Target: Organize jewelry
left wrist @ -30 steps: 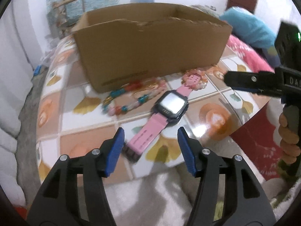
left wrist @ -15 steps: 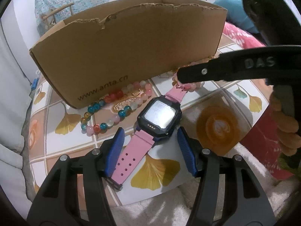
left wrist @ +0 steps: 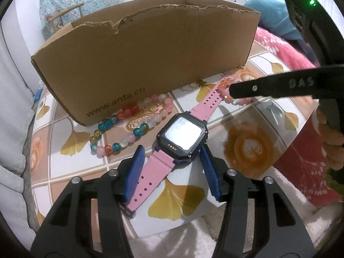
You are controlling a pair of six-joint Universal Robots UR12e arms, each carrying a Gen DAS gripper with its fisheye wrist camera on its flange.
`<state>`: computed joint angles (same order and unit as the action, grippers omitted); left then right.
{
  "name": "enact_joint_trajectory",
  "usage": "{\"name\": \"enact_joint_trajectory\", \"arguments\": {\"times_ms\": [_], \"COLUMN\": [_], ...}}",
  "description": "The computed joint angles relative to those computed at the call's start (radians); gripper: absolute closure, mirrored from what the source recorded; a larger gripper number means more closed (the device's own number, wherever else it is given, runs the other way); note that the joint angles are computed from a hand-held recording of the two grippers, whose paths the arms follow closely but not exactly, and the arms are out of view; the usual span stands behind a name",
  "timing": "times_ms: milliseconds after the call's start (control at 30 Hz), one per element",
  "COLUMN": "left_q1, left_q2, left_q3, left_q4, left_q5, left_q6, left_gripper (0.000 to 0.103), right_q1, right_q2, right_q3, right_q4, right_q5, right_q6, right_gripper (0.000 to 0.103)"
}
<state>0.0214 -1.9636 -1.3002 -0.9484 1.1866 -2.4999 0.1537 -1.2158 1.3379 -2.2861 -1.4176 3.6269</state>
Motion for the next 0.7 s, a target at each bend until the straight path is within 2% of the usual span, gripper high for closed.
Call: {"name": "enact_joint_trajectory", "arguments": {"times_ms": [67,167,267,300,367,433,533,600,700], "left_q1": [-0.005,-0.011,-0.013,-0.008,0.001,0.016,0.04,0.053,0.075], "left_q2": [0.01,0.021,0.02,0.016,0.01,0.0,-0.028,-0.047,-0.073], "left_q3": [-0.019,-0.038,-0.024,-0.006,0.02,0.051,0.114,0.148,0.192], "left_q4": [0.026,0.062,0.016,-0.029,-0.093,-0.169,-0.307,-0.388,-0.509], "left_q5": [0.01,0.036,0.022,0.0,-0.035,-0.082,-0.162,-0.21,-0.29], "left_q6": [0.018,0.038,0.033,0.022,-0.003,-0.028,-0.069,-0.093,-0.111], "left_gripper": [0.059,0.061,0.064,0.064,0.064,0.065,0.065,0.065,0.065], "right_q1": [-0.003,-0.006,-0.016,-0.02,-0.032,-0.044,-0.058,-0.062,-0.061], "right_q2": [-0.014,-0.029,-0.049,-0.053,-0.061,-0.055,-0.032,-0.011,0.023], "right_q3": [0.02,0.039,0.07,0.082,0.109,0.138,0.178,0.195,0.202], "right_q4": [-0.03,-0.055,-0.106,-0.128,-0.176,-0.246,-0.364,-0.433,-0.561], "right_q5": [-0.007,-0.017,0.032,0.06,0.148,0.275,0.447,0.529,0.596], "right_q6": [0.019,0.043,0.076,0.088,0.125,0.193,0.331,0.429,0.552], "right_gripper": [0.065,0.065,0.065,0.065,0.063,0.055,0.053,0.053,0.053]}}
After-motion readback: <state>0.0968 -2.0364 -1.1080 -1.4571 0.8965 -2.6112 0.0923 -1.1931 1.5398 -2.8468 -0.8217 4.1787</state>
